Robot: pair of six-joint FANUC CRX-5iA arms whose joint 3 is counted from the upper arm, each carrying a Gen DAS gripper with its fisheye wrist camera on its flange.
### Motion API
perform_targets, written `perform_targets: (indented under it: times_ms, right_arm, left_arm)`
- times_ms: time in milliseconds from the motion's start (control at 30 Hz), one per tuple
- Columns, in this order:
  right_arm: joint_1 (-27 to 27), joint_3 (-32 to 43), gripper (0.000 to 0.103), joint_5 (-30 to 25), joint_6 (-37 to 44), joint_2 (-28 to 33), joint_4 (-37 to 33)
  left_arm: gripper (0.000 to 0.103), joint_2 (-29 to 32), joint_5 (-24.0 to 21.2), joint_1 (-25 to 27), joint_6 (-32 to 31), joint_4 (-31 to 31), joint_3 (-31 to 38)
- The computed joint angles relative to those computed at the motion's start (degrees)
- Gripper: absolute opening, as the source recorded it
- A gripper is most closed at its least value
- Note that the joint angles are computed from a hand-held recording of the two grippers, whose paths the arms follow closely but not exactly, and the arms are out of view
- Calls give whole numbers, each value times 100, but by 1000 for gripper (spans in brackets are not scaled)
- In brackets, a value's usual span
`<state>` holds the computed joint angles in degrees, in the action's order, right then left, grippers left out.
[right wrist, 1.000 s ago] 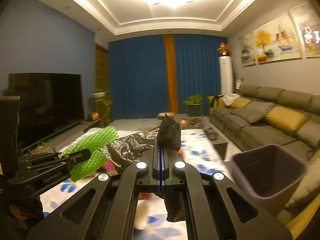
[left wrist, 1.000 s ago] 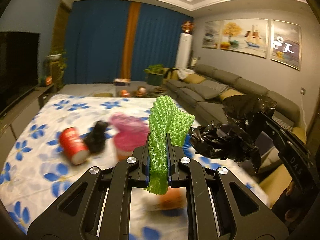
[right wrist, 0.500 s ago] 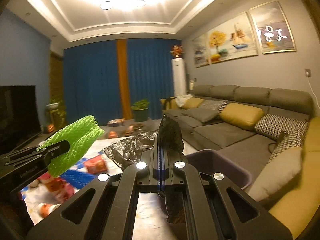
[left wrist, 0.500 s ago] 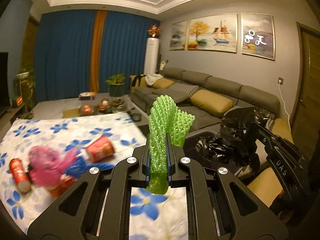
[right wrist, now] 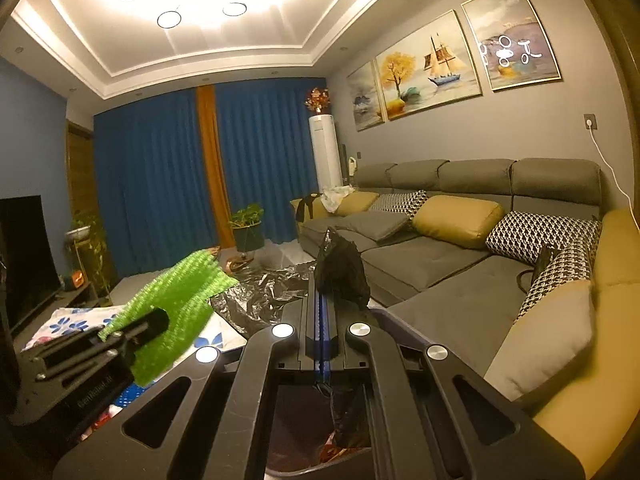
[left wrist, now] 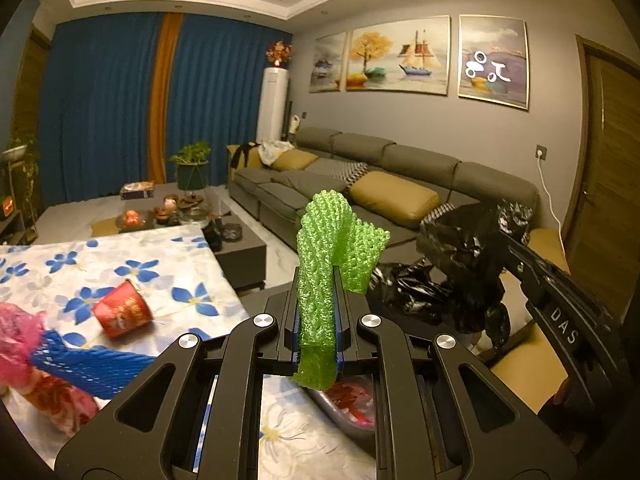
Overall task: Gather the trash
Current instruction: 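Carry the green sleeve and black bag to the bin and release both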
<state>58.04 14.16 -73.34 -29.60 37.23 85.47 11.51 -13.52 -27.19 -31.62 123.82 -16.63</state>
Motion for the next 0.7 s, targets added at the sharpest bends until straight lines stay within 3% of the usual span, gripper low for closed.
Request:
perform_targets:
  times_ms: [100, 367, 700]
  right_arm:
    - [-63, -50, 2, 74, -28, -18, -30]
    - [-153, 21, 2, 168, 16, 1, -97]
    - [-275, -106, 2, 328, -87, -63, -180]
  left_arm:
    - [11, 141, -61, 47, 439, -427, 100]
    - [11, 441, -92, 85, 989, -909, 341]
    - [15, 711, -442, 273, 1603, -1674, 564]
